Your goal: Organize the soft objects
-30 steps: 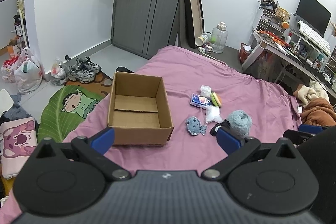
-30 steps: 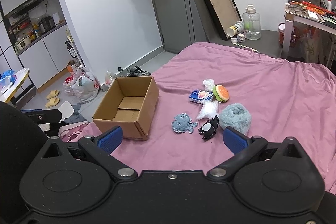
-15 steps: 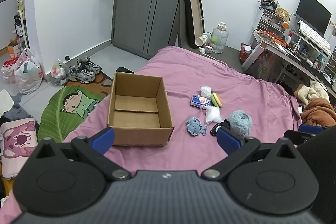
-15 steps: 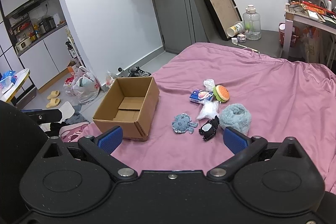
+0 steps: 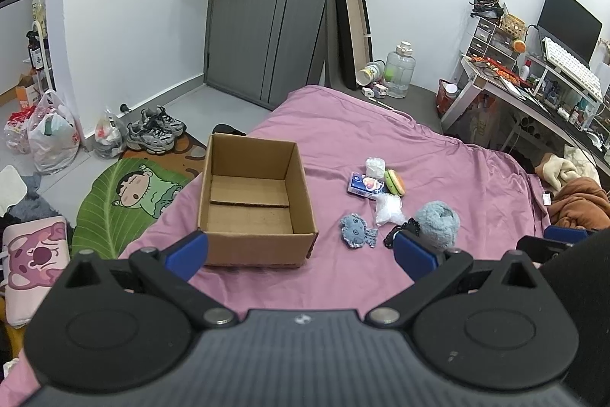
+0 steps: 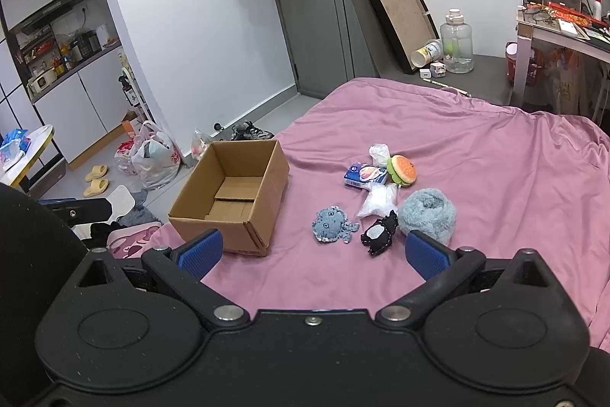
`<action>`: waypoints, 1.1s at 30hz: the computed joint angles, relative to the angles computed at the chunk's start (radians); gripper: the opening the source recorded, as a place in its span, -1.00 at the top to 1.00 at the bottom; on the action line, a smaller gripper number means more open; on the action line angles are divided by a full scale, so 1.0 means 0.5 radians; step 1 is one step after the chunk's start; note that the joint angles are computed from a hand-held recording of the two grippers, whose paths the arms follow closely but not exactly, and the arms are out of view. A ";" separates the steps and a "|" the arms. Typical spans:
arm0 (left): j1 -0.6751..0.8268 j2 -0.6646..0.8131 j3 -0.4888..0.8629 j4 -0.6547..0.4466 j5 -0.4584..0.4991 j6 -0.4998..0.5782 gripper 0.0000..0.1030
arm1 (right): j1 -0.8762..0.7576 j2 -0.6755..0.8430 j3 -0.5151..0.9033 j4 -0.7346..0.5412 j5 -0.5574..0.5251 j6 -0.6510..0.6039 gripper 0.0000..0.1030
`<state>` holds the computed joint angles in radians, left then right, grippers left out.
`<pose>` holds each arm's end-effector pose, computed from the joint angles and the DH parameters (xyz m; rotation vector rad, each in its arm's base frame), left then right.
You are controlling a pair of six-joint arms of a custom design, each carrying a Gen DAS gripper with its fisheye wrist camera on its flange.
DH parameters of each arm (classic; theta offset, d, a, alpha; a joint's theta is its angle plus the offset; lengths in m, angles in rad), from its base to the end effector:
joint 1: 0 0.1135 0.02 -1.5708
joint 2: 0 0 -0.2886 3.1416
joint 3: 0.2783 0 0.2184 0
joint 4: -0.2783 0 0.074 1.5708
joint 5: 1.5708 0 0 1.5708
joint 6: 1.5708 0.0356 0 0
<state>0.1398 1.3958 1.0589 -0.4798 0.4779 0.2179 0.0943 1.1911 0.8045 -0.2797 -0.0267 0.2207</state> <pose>0.2598 0.0200 0.3079 0.3108 2.2843 -0.3884 0.2153 0.0213 0.2902 0.1272 2.2408 0.2006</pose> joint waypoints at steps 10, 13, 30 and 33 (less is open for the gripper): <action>0.018 0.027 0.029 -0.029 0.020 0.030 -1.00 | -0.002 0.005 0.006 0.008 -0.026 -0.007 -1.00; 0.008 0.037 0.022 -0.017 0.017 0.030 -1.00 | -0.024 0.011 -0.002 0.022 -0.066 -0.020 -1.00; -0.097 0.251 0.081 0.127 -0.113 0.059 -1.00 | -0.234 0.168 -0.090 0.205 -0.243 -0.043 -1.00; -0.147 0.310 0.103 0.158 -0.130 0.068 -1.00 | -0.275 0.202 -0.103 0.237 -0.256 -0.041 -1.00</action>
<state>0.0662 1.5507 1.1102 -0.4006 0.4129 0.2520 -0.0433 1.2921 0.7531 -0.1614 -0.1545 0.2004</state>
